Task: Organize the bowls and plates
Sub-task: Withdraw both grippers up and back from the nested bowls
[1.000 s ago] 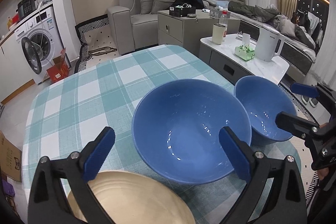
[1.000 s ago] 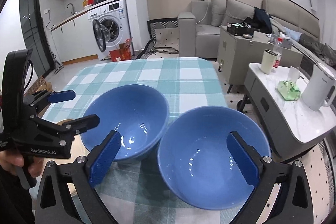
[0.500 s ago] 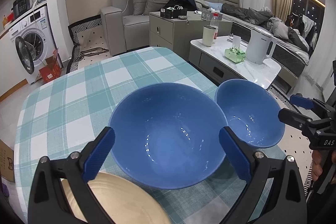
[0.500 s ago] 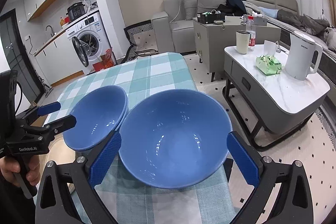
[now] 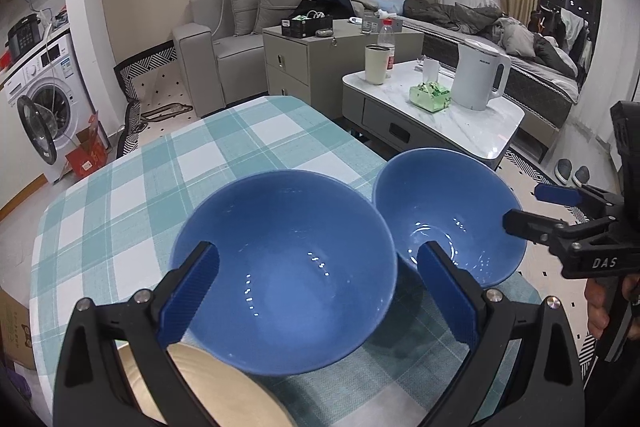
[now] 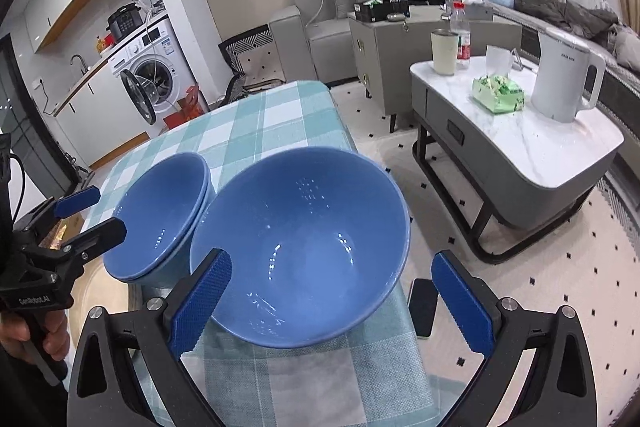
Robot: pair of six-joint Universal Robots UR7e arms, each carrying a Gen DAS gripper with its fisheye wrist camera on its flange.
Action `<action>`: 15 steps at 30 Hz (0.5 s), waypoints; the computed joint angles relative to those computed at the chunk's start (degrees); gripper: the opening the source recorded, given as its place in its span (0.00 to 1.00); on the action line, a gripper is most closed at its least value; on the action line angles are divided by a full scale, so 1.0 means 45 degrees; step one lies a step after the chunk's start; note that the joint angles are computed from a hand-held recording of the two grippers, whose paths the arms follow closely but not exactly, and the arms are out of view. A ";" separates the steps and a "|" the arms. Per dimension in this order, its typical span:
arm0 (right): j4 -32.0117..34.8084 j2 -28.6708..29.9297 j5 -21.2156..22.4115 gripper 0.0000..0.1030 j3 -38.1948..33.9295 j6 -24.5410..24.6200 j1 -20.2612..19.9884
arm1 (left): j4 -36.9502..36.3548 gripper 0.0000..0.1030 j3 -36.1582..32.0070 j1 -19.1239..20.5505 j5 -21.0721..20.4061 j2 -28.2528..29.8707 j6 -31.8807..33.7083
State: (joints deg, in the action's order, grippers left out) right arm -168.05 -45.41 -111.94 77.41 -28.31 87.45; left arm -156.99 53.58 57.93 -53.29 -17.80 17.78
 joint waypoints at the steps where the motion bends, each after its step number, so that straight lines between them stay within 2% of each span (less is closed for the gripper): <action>1: 0.0199 0.0057 -0.0095 0.99 -0.0112 0.0102 -0.0017 | 0.0071 0.97 -0.0057 -0.0017 -0.0050 0.0060 0.0047; 15: 0.0906 0.0487 -0.0650 0.99 -0.0577 -0.0422 -0.0133 | 0.0511 0.97 -0.0380 -0.0152 -0.0115 0.0407 0.0173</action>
